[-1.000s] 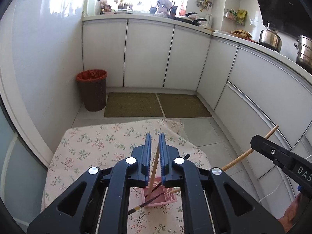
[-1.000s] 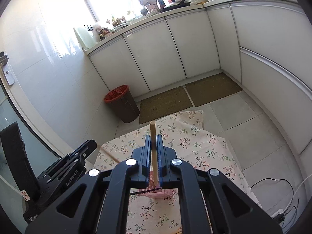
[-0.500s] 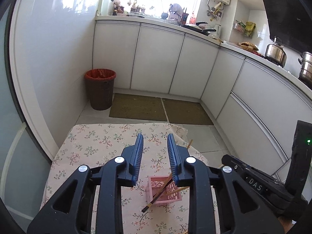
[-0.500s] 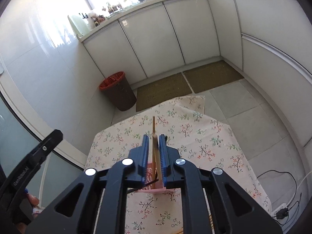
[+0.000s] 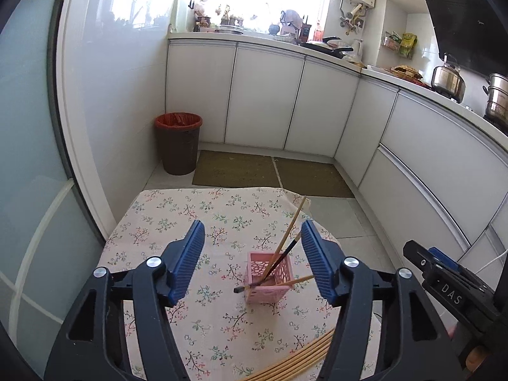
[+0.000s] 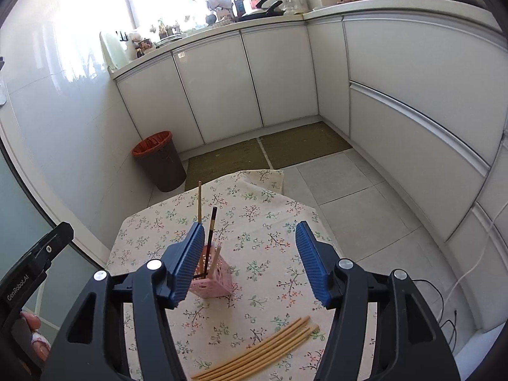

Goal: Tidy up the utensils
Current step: 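Open the left tool to drop the chopstick into the pink cup, then lower the left tool to the chopsticks and grasp another one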

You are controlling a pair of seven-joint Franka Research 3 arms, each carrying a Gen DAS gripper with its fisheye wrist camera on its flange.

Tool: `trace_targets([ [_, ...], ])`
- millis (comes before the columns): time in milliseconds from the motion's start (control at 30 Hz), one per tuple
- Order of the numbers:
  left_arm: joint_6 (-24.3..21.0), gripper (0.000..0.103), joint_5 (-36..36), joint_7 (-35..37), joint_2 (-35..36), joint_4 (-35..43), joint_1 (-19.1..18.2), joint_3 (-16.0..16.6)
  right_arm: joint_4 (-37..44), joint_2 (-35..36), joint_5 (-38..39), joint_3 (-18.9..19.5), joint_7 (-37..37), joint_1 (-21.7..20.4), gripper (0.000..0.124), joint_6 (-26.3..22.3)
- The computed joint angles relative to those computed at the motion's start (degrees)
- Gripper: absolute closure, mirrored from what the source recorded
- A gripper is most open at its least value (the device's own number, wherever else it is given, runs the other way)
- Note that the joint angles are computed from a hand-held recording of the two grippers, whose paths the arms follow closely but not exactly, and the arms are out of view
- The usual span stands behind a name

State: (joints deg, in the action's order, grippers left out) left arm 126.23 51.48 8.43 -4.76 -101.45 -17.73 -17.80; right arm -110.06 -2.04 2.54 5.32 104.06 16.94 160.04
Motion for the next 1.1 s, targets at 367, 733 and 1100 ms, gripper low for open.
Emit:
trace_targets([
  [367, -5.27, 0.023, 0.95, -1.65, -1.80, -1.38, -2.56, -2.74, -11.64, -9.90, -7.51, 3.25, 6.35, -4.39, 0.045, 4.80],
  [733, -7.83, 0.007, 2.54, -3.22, -2.12, -2.05, -4.81, -4.38, -16.21, -13.62, -9.17, 4.44, 9.08, -7.44, 0.028, 4.50],
  [1100, -7.72, 0.007, -2.43, 2.11, 2.07, -0.48, -7.04, -3.71, -24.51, -18.39, 1.77, 0.20, 2.50, -6.11, 0.028, 0.22],
])
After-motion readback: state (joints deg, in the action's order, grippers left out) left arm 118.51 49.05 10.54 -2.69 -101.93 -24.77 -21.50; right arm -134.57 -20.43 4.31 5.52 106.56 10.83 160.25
